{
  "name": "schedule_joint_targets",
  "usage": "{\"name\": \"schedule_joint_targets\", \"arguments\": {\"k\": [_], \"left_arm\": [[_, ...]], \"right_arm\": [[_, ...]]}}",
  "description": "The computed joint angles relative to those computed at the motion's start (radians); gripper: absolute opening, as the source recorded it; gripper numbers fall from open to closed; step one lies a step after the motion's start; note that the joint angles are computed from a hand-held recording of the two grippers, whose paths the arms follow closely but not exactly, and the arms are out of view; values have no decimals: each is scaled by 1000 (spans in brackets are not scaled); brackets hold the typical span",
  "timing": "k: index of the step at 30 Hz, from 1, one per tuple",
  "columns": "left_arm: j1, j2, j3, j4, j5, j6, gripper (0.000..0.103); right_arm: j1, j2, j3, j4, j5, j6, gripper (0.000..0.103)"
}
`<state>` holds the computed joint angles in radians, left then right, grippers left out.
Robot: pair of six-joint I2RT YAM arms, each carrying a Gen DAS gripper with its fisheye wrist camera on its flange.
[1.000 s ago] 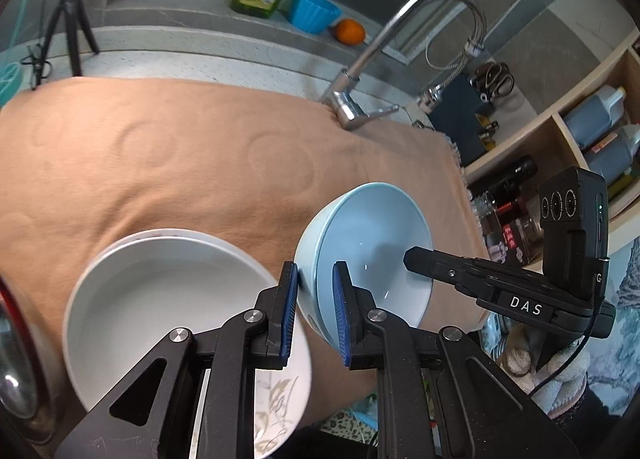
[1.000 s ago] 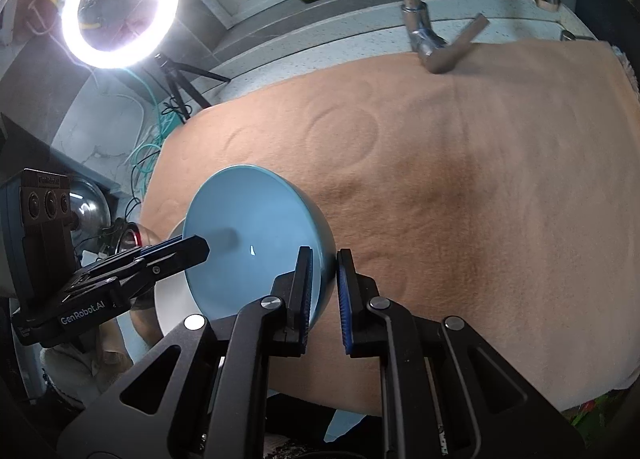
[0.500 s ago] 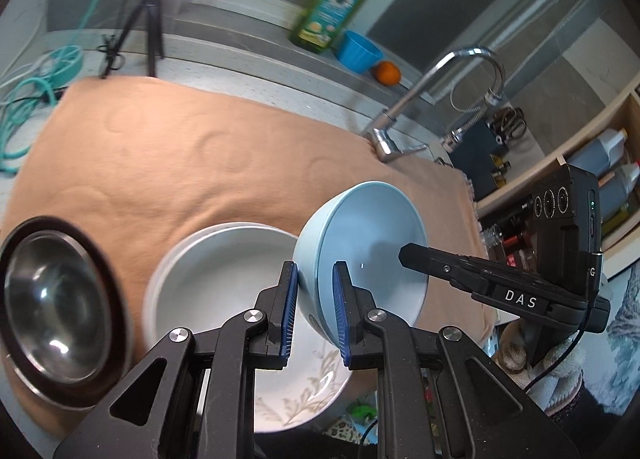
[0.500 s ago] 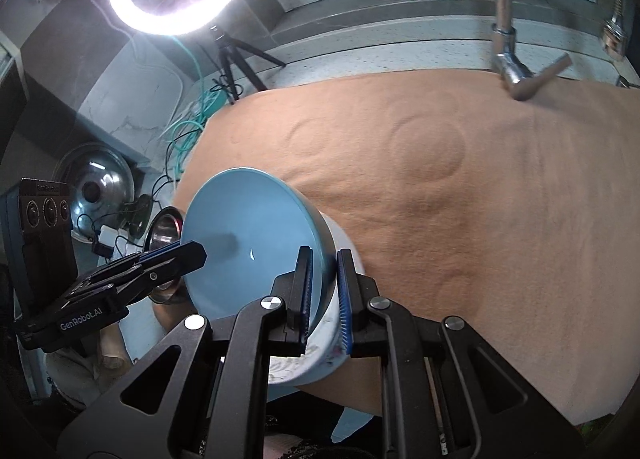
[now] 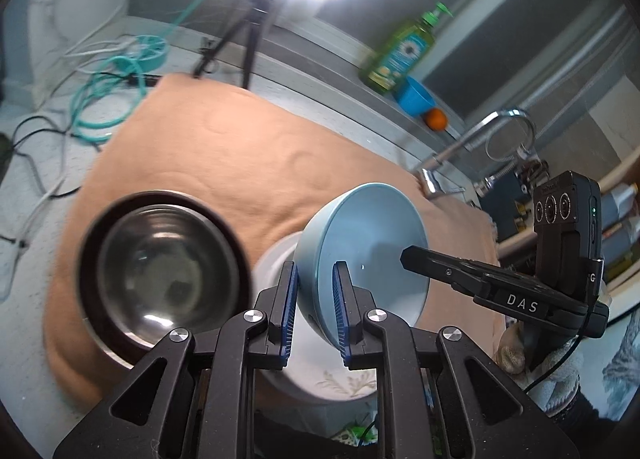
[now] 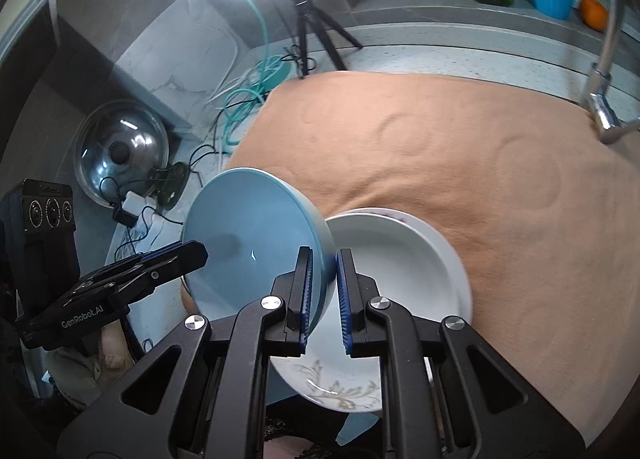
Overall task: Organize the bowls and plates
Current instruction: 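Carry the pale blue bowl over the nested red and steel bowls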
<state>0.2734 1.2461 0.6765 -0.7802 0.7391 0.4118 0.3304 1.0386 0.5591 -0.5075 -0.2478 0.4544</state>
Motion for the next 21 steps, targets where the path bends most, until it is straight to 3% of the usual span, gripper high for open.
{"name": "schedule_joint_targets", "arguments": {"k": [11,21], "left_arm": [[223,116,73,-74,11,152,16],[325,243,141,-102,-5,233,16]], "right_arm": [[203,244,126,133,55,70,12],[264,420,219,182,42,93,12]]}}
